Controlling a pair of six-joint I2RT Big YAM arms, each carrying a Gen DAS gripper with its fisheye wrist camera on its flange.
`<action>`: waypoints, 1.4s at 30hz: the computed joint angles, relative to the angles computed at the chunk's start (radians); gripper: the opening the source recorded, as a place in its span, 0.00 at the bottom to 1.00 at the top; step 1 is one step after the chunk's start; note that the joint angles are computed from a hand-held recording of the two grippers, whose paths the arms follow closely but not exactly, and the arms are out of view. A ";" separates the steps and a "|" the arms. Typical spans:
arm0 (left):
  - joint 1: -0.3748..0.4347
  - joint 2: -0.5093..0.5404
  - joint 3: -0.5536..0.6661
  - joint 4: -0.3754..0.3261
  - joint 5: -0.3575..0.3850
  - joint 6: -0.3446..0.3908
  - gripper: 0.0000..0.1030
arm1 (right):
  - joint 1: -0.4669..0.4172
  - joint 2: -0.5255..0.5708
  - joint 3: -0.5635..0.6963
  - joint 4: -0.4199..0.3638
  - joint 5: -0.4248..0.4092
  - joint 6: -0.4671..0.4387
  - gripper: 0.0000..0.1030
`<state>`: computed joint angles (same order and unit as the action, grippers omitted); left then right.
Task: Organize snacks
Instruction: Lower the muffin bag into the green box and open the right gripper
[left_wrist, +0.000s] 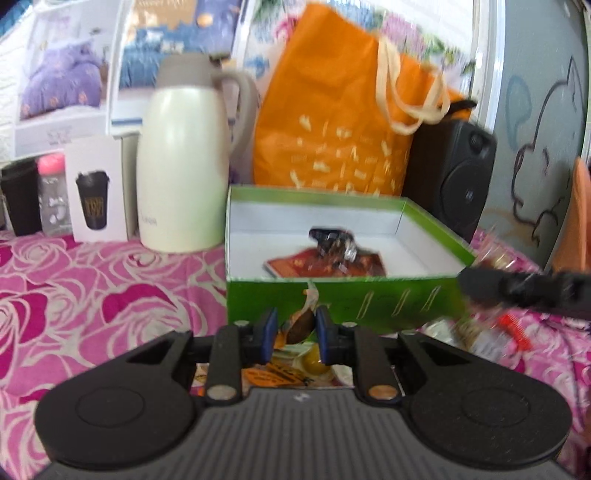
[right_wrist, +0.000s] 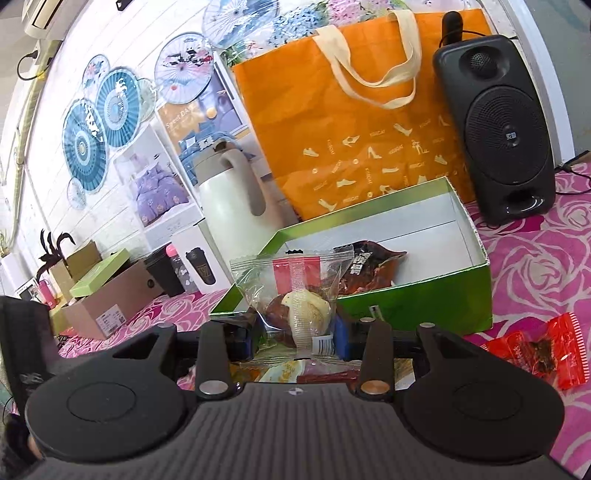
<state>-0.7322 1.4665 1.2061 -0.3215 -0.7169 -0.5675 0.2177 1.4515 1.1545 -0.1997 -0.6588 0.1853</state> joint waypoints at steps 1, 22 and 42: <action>-0.007 -0.009 -0.007 0.009 -0.007 0.000 0.16 | 0.002 -0.003 -0.002 -0.002 0.001 -0.001 0.66; 0.106 0.095 0.101 0.136 0.125 0.091 0.16 | 0.023 0.146 0.187 -0.062 0.145 0.043 0.66; 0.114 0.117 0.087 0.142 0.135 0.179 0.45 | 0.069 0.256 0.288 -0.149 0.315 -0.125 1.00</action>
